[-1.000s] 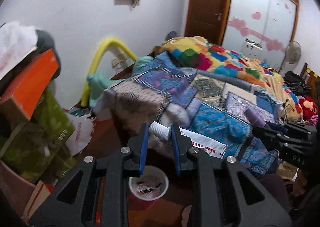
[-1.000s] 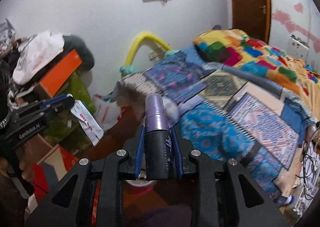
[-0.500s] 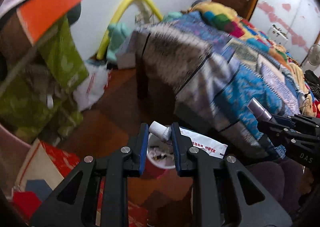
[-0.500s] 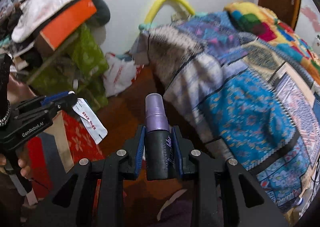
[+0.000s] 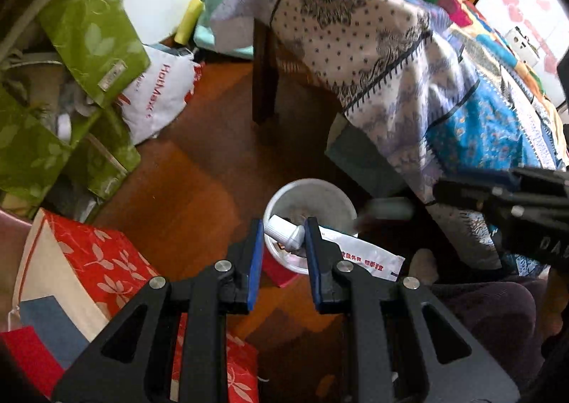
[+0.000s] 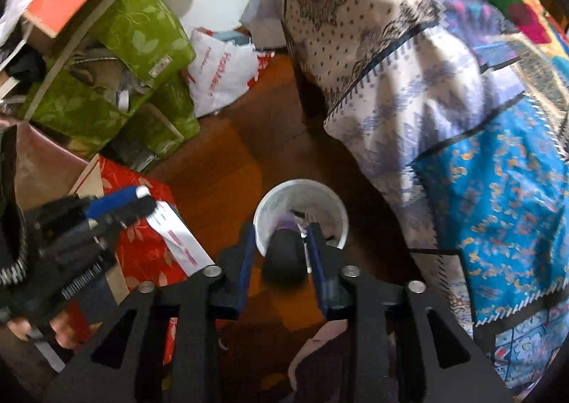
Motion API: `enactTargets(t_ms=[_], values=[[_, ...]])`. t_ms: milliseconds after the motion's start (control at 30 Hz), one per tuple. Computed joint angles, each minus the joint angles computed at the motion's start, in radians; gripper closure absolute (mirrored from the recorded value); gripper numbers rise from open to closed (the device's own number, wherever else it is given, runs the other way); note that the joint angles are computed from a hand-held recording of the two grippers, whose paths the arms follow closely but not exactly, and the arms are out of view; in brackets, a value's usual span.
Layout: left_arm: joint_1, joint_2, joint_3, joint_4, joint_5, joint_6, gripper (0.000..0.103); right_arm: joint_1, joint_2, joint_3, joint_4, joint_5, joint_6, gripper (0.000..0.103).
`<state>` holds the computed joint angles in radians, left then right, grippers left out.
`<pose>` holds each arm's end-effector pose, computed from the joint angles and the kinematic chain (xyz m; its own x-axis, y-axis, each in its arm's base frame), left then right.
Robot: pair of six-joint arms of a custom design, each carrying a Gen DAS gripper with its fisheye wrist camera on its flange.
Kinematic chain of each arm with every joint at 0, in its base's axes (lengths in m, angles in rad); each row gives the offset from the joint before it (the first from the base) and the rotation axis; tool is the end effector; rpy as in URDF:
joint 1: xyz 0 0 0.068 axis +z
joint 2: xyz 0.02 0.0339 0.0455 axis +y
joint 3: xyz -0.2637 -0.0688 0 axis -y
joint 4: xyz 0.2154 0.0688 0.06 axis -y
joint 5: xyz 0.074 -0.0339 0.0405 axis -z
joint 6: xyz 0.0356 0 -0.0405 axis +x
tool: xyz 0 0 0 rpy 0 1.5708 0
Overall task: Collect trash
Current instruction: 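Open both grippers to drop the items into the bin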
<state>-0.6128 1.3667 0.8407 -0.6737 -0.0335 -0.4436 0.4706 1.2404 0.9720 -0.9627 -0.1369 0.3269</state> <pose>0.1829 -0.1271 0.2133 -0.9310 0.1302 -0.3409 0.1830 0.9748 -0.1274 0.1711 0.0925 0.2606 -0.9531 -0.1280 -0.2742 -0.1939 0.9539 0.2289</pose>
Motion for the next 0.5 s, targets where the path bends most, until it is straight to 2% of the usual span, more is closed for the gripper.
enactTargets(t_ms=[267, 300, 333, 367, 433, 500], values=[[-0.036, 0.198, 0.086, 0.071, 0.042, 0.005, 0.080, -0.087, -0.019, 0.015, -0.033, 0.030, -0.049, 0.068], [-0.044, 0.233, 0.116, 0.059, 0.043, 0.001, 0.074, -0.102, -0.025, 0.022, -0.042, 0.032, -0.058, 0.068], [-0.048, 0.267, 0.147, 0.039, 0.051, -0.003, 0.060, -0.118, -0.032, 0.028, -0.051, 0.034, -0.069, 0.068], [-0.049, 0.287, 0.166, 0.026, 0.067, -0.001, 0.054, -0.130, -0.051, 0.030, -0.065, 0.041, -0.072, 0.068], [-0.062, 0.300, 0.183, 0.033, 0.092, -0.008, 0.052, -0.155, -0.093, 0.034, -0.094, 0.047, -0.081, 0.068], [-0.101, 0.294, 0.209, 0.012, 0.057, -0.016, 0.052, -0.181, -0.123, 0.043, -0.121, 0.040, -0.093, 0.068]])
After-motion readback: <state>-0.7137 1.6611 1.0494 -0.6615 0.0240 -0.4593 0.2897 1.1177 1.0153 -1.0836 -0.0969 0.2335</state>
